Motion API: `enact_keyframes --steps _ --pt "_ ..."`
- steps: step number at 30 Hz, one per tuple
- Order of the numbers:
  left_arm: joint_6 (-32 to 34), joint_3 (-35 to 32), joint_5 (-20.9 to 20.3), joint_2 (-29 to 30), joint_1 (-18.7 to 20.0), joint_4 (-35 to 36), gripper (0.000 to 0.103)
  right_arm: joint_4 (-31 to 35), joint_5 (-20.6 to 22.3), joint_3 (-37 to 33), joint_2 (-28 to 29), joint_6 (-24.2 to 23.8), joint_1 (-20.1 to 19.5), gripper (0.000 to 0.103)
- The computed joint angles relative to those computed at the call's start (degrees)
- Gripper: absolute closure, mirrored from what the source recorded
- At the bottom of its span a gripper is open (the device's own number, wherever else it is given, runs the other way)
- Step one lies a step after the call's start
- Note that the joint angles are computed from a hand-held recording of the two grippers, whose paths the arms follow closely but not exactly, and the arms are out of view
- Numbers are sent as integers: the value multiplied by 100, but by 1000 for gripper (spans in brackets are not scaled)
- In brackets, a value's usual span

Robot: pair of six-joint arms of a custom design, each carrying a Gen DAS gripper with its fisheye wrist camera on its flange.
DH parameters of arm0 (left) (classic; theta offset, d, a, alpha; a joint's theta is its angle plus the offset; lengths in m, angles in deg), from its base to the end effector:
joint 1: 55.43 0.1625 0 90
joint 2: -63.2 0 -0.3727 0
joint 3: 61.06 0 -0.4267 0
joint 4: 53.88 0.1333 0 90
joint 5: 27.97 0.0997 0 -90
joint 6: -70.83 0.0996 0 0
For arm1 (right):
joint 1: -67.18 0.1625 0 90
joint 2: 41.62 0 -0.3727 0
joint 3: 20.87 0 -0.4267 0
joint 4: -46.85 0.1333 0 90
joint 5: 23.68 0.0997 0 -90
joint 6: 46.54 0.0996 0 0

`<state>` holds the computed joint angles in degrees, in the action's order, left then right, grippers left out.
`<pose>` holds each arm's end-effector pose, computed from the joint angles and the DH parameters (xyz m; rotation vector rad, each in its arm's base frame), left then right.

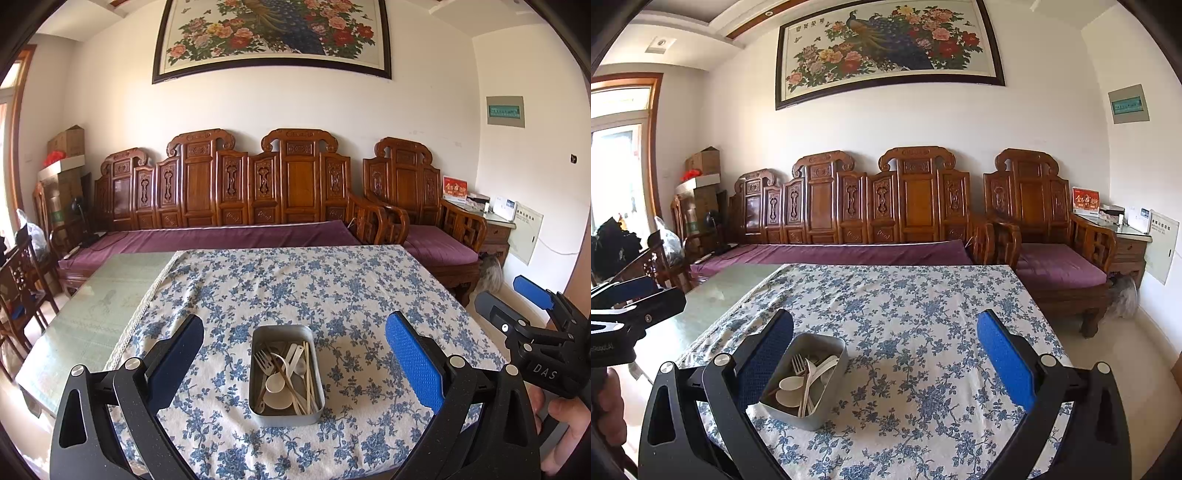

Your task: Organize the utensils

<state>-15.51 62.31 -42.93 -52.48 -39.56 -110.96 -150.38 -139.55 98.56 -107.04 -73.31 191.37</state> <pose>-0.2453 -0.3084 0.3569 0.3365 1.9571 -1.3257 0.3762 -0.3939 0.1824 1.0095 -2.2764 1.2735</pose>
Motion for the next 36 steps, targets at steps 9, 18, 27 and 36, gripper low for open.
enact_keyframes --steps 9,18,27,36 --pt "18 43 20 -31 12 -27 8 6 -1 -4 -1 -2 0 3" --pt "-30 35 16 -33 4 29 8 16 2 -3 -7 2 -2 3" --pt "-43 34 11 -34 0 41 8 15 -1 -5 -6 -2 -1 3" --pt "-1 58 18 -50 5 -14 8 -18 10 3 9 -9 -8 3"
